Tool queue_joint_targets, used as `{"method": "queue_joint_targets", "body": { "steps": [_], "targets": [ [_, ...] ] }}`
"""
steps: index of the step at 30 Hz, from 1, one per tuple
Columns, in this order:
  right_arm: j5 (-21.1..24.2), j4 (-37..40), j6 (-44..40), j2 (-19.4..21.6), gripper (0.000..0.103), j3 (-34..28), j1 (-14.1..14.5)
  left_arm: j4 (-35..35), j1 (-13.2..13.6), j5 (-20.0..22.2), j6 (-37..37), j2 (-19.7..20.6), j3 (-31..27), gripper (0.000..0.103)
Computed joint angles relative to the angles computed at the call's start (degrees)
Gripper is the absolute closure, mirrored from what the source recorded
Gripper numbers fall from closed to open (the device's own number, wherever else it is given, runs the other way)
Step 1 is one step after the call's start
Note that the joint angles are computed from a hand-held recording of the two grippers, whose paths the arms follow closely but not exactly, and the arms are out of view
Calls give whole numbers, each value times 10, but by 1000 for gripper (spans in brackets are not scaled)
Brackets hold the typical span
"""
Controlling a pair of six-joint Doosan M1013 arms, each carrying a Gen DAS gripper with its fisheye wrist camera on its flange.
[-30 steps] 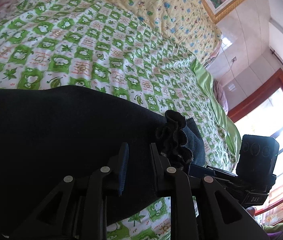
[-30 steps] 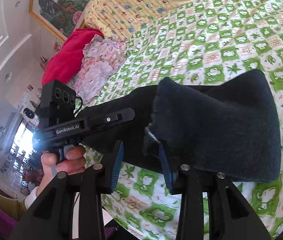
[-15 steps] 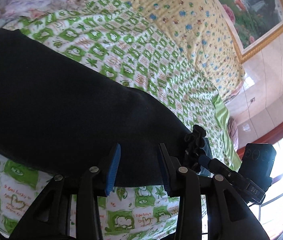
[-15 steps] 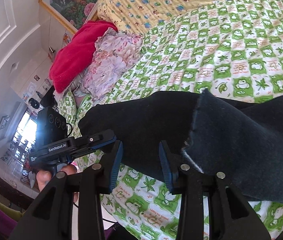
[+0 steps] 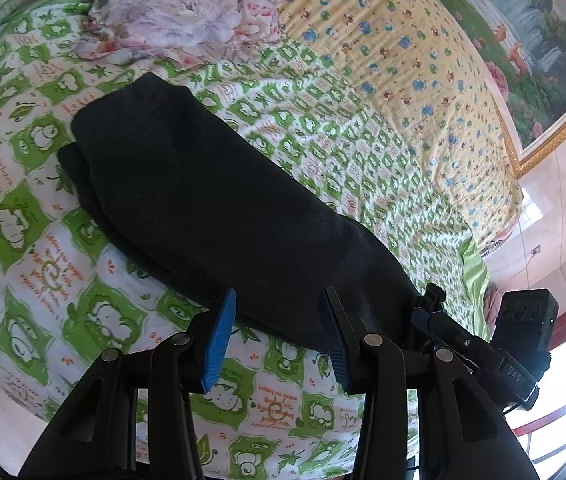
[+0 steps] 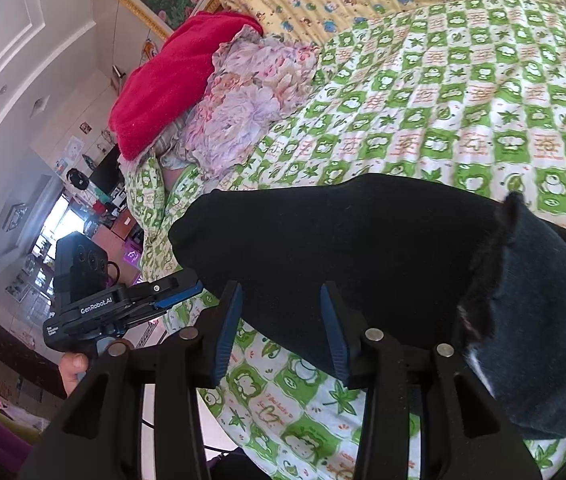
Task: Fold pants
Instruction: 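Grasp the folded pants end with the left gripper beside the right gripper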
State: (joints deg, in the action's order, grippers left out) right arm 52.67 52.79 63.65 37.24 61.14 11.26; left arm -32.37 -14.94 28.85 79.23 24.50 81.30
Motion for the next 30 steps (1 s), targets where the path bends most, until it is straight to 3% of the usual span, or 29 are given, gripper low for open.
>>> {"method": "queue_joint_targets", "body": {
  "steps": [3,7,21,27,30],
  "targets": [
    [9,-8,3,10,55,-20,5,41,1,-14,-47,-11,15,52],
    [33,-19,9,33,55,-63,13,76,5,-26,-98,-20,32,52],
    [118,-63,54,123,55,-232,38,99,28,-31,-185,-16,40,49],
    [172,-91,89,178,55,-337,45,83,34,-31,-188,-8,33,49],
    [219,-109,113,228,55,-435,49,75,37,-31,-190,-3,28,49]
  ]
}}
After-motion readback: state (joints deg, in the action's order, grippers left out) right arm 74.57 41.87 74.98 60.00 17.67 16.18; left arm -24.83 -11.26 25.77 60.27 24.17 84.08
